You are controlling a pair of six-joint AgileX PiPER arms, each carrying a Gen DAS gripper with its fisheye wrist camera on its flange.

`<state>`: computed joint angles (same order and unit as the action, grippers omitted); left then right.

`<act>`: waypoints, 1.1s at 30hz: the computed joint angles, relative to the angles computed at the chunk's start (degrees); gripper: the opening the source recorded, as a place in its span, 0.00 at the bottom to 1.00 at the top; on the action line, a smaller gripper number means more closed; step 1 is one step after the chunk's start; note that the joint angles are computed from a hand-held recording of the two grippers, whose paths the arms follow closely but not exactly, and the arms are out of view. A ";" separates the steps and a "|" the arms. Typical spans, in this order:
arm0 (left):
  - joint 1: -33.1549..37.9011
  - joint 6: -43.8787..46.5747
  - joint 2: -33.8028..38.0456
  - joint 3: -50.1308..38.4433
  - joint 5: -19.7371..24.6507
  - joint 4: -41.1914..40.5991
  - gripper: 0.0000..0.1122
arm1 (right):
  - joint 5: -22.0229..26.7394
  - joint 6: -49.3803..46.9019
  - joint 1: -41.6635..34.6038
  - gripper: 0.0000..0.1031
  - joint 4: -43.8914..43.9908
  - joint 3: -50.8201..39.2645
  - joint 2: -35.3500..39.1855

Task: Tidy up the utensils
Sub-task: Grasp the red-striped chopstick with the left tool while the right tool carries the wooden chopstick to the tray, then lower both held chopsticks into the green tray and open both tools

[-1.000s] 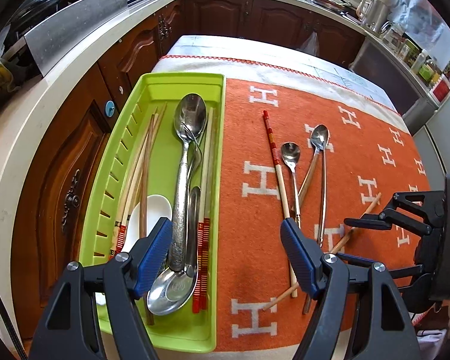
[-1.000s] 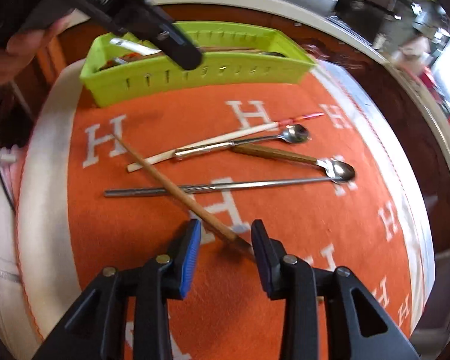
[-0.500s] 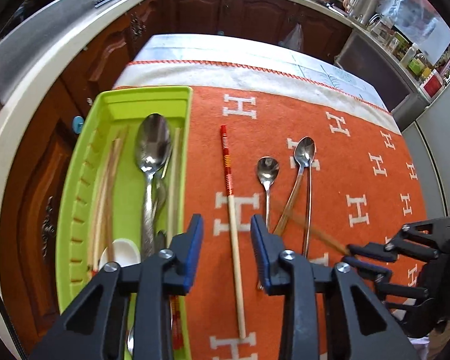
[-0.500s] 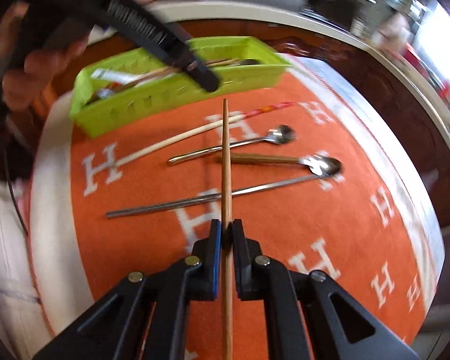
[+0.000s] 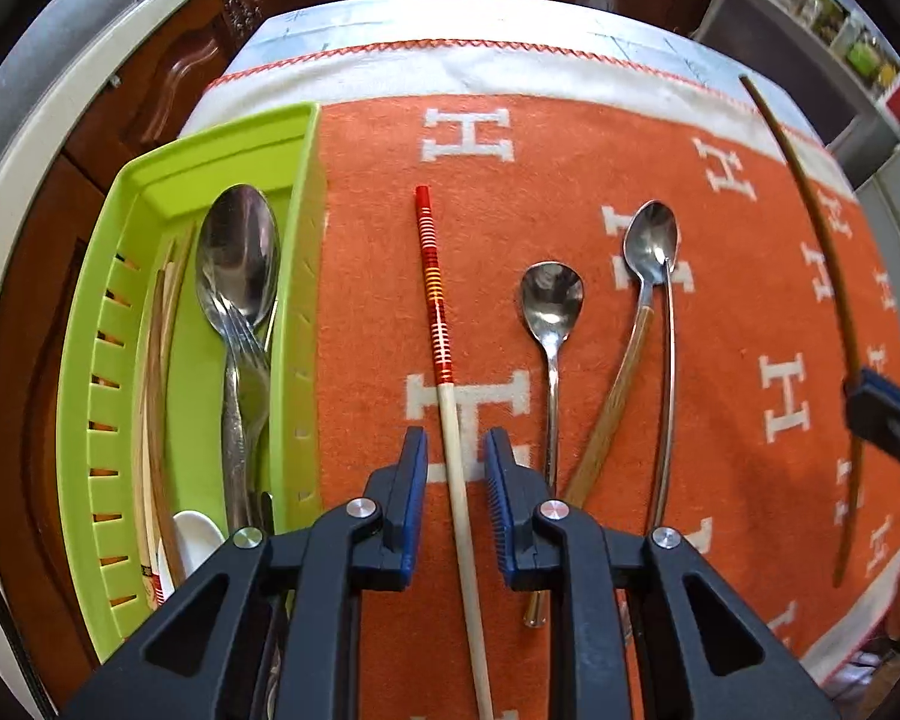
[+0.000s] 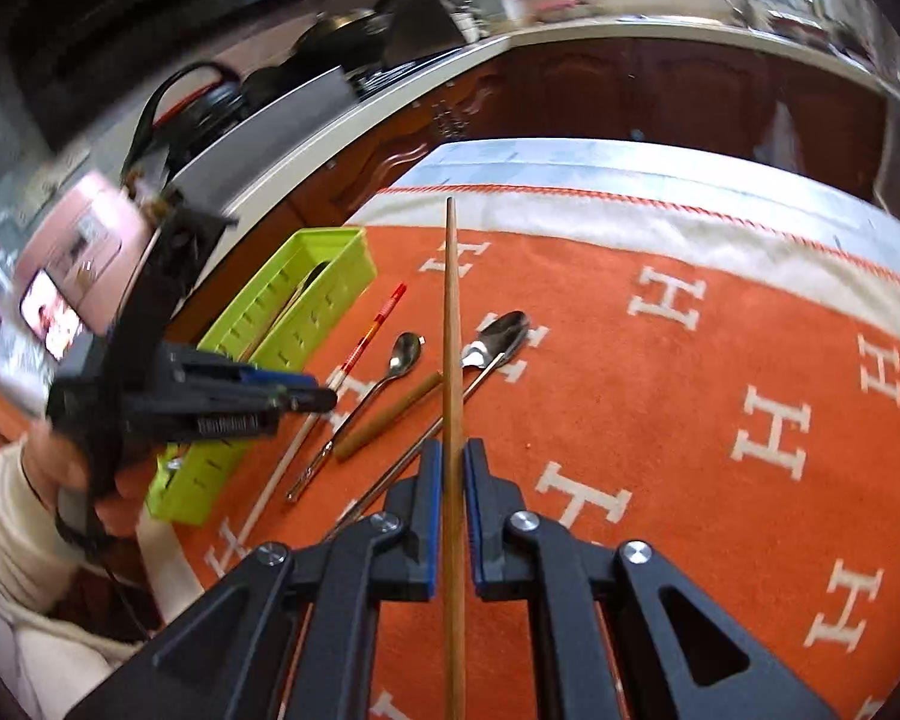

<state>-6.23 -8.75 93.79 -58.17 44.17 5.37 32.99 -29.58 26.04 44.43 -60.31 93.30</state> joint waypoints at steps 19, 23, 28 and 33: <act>20.45 27.37 -29.62 10.44 4.28 -23.14 0.03 | 5.44 10.52 5.89 0.07 11.64 -5.94 0.31; 30.18 33.49 -31.22 8.99 5.91 -24.04 0.03 | 5.09 22.40 11.88 0.07 6.52 -13.88 4.37; 39.22 40.05 -27.71 8.76 5.11 -27.13 0.03 | 4.67 36.84 17.52 0.07 -1.28 -25.33 12.79; 40.53 43.63 -25.00 10.11 2.07 -29.38 0.03 | 7.06 46.29 20.36 0.08 -8.11 -35.73 20.65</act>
